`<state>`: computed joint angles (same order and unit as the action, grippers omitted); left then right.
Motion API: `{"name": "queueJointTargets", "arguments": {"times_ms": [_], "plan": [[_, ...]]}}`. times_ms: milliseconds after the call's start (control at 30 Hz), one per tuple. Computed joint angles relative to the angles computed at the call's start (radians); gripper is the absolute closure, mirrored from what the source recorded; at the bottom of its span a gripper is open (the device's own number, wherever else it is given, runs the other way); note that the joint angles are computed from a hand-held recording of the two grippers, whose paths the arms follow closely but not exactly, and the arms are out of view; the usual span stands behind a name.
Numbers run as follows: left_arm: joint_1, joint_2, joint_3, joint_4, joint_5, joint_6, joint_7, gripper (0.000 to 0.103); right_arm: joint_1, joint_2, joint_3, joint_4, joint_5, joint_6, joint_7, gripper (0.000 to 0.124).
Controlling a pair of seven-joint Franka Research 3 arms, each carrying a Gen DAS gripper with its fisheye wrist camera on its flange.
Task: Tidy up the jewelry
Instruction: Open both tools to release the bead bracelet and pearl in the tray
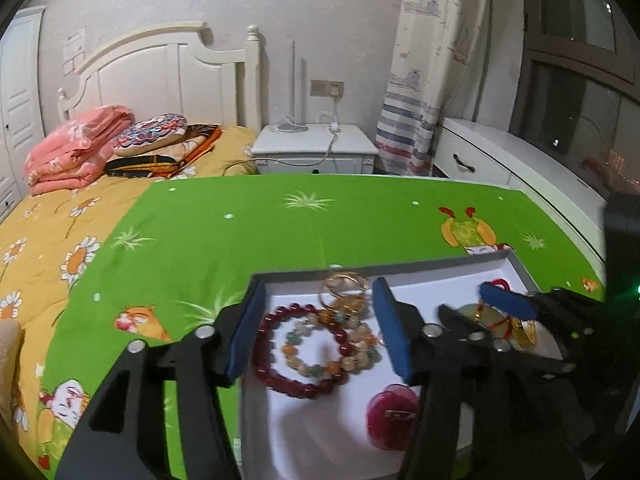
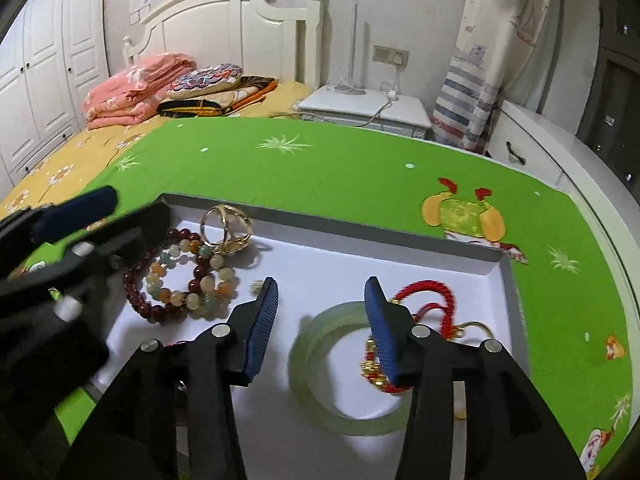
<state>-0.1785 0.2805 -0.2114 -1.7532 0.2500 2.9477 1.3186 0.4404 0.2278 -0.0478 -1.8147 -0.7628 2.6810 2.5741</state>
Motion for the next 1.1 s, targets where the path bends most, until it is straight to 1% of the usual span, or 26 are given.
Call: {"name": "queueJointTargets", "arguments": {"times_ms": [67, 100, 200, 333, 400, 467, 500, 567, 667, 833, 900, 967, 1000, 1100], "plan": [[-0.003, -0.019, 0.019, -0.011, 0.014, 0.002, -0.027, 0.028, 0.0, -0.019, -0.007, -0.017, -0.019, 0.014, 0.024, 0.081], [0.004, -0.027, 0.015, -0.017, 0.008, 0.002, -0.025, 0.023, -0.003, -0.03, -0.008, -0.027, -0.029, 0.021, 0.035, 0.081], [0.036, -0.076, -0.004, -0.069, -0.033, -0.003, 0.004, 0.011, -0.016, -0.075, -0.003, -0.069, -0.06, 0.047, 0.067, 0.08], [0.057, -0.172, -0.005, -0.198, -0.078, 0.014, 0.034, 0.009, -0.05, -0.162, 0.026, -0.161, -0.137, 0.079, 0.119, 0.07], [0.065, -0.215, -0.005, -0.267, -0.122, 0.03, 0.063, 0.008, -0.077, -0.223, 0.044, -0.234, -0.178, 0.11, 0.157, 0.068], [0.069, -0.254, -0.005, -0.338, -0.196, 0.05, 0.128, 0.008, -0.107, -0.285, 0.062, -0.314, -0.191, 0.14, 0.182, 0.066], [0.066, -0.275, 0.004, -0.38, -0.196, 0.066, 0.131, 0.008, -0.121, -0.306, 0.071, -0.342, -0.191, 0.147, 0.187, 0.066], [0.062, -0.303, 0.022, -0.439, -0.137, 0.094, 0.082, 0.008, -0.149, -0.353, 0.092, -0.406, -0.198, 0.154, 0.204, 0.066], [0.052, -0.335, 0.042, -0.507, -0.136, 0.122, 0.078, 0.008, -0.192, -0.428, 0.121, -0.511, -0.193, 0.157, 0.233, 0.066], [0.037, -0.367, 0.061, -0.567, -0.117, 0.123, 0.087, 0.008, -0.247, -0.5, 0.174, -0.623, -0.16, 0.18, 0.239, 0.066], [0.04, -0.372, 0.06, -0.577, -0.093, 0.125, 0.071, 0.008, -0.248, -0.514, 0.178, -0.659, -0.101, 0.202, 0.202, 0.066], [0.037, -0.366, 0.063, -0.567, -0.09, 0.117, 0.069, 0.008, -0.258, -0.513, 0.196, -0.668, -0.066, 0.2, 0.172, 0.066], [0.032, -0.363, 0.066, -0.563, -0.096, 0.111, 0.077, 0.008, -0.266, -0.508, 0.21, -0.665, -0.056, 0.195, 0.162, 0.066], [0.007, -0.349, 0.078, -0.546, -0.169, 0.09, 0.142, 0.008, -0.286, -0.492, 0.239, -0.646, -0.002, 0.168, 0.115, 0.066]]}}
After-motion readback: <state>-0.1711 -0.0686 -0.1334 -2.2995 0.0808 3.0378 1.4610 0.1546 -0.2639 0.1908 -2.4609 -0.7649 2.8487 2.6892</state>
